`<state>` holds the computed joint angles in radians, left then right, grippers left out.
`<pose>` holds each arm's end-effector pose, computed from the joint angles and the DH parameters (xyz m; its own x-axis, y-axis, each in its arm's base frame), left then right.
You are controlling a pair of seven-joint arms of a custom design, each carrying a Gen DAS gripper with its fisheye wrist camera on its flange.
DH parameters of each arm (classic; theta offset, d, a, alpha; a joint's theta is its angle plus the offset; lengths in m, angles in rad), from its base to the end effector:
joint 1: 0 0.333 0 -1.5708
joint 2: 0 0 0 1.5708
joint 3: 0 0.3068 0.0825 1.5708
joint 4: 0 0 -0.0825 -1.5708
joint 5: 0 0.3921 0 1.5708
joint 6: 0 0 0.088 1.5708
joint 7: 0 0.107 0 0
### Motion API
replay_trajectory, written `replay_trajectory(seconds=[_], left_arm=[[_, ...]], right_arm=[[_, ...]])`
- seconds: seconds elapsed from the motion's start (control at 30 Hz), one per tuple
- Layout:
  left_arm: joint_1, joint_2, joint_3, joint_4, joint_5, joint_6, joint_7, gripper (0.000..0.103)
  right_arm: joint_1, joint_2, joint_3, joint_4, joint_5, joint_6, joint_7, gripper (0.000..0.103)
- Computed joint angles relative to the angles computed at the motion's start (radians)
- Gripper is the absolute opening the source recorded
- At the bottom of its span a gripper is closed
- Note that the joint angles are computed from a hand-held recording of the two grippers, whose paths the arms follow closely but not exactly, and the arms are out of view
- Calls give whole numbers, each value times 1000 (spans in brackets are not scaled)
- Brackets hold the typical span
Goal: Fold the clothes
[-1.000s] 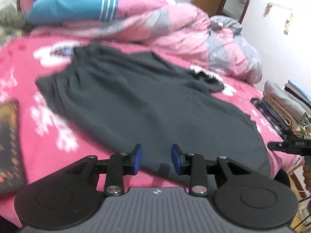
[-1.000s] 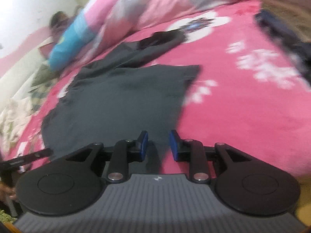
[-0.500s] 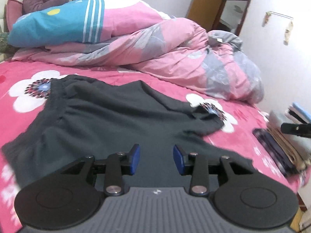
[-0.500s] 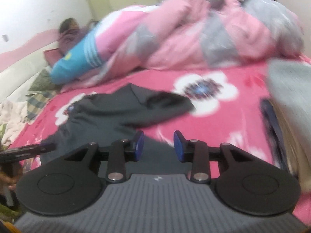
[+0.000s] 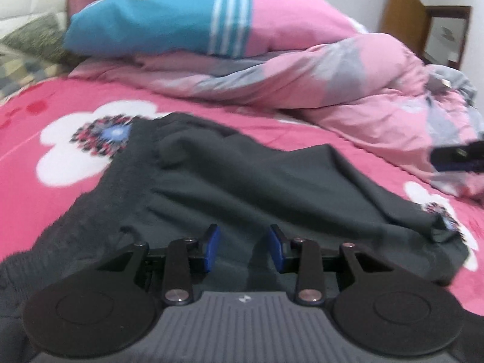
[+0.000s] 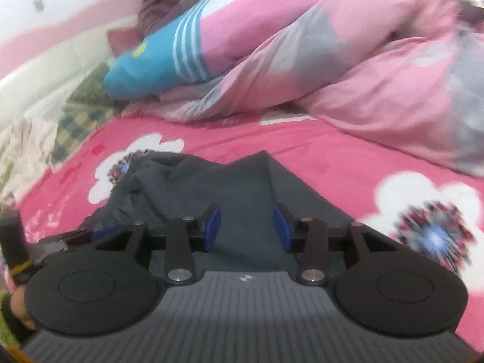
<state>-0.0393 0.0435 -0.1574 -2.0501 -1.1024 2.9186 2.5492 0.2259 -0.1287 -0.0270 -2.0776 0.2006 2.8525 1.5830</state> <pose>0.5974 -0.0614 0.4741 -0.2808 -0.9357 0.2134 -0.6102 0.0025 -0.7923 0.5663 0.1025 0.5816 0.1138 -0.9736 -0.1979 -0.6394 0.0807 -0.7646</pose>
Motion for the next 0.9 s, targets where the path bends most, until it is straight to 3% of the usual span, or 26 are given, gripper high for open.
replay_trajectory(seconds=[0.23,0.3,0.33,0.37,0.4,0.43,0.6,0.7,0.77,0.9], left_arm=[[47,43,6,47,-190,-99,77,32],[56,46,6,49,-232,-119,100,32],[57,45,7,49,-244,-123,105,31],[59,44,8,48,-255,-128,110,30],[59,43,8,47,-260,-125,109,28],[58,42,8,46,-264,-123,107,26],[59,45,11,47,-270,-121,95,23],[60,45,11,47,-270,-123,93,22],[61,45,12,48,-272,-127,91,22],[63,46,13,50,-276,-133,89,22]], right_arm=[[-52,343,-9,335,-380,-108,144,65],[-85,380,13,368,-343,-139,127,65],[-100,399,22,384,-322,-154,118,56],[-127,402,49,386,-262,-165,76,38],[-152,404,75,386,-197,-177,31,3],[-147,394,69,368,-196,-156,44,1],[-121,313,28,261,-257,-33,150,1],[-85,336,-45,289,-426,-79,370,1],[-92,355,-51,317,-470,-134,427,4],[-79,325,-62,308,-580,-130,568,26]])
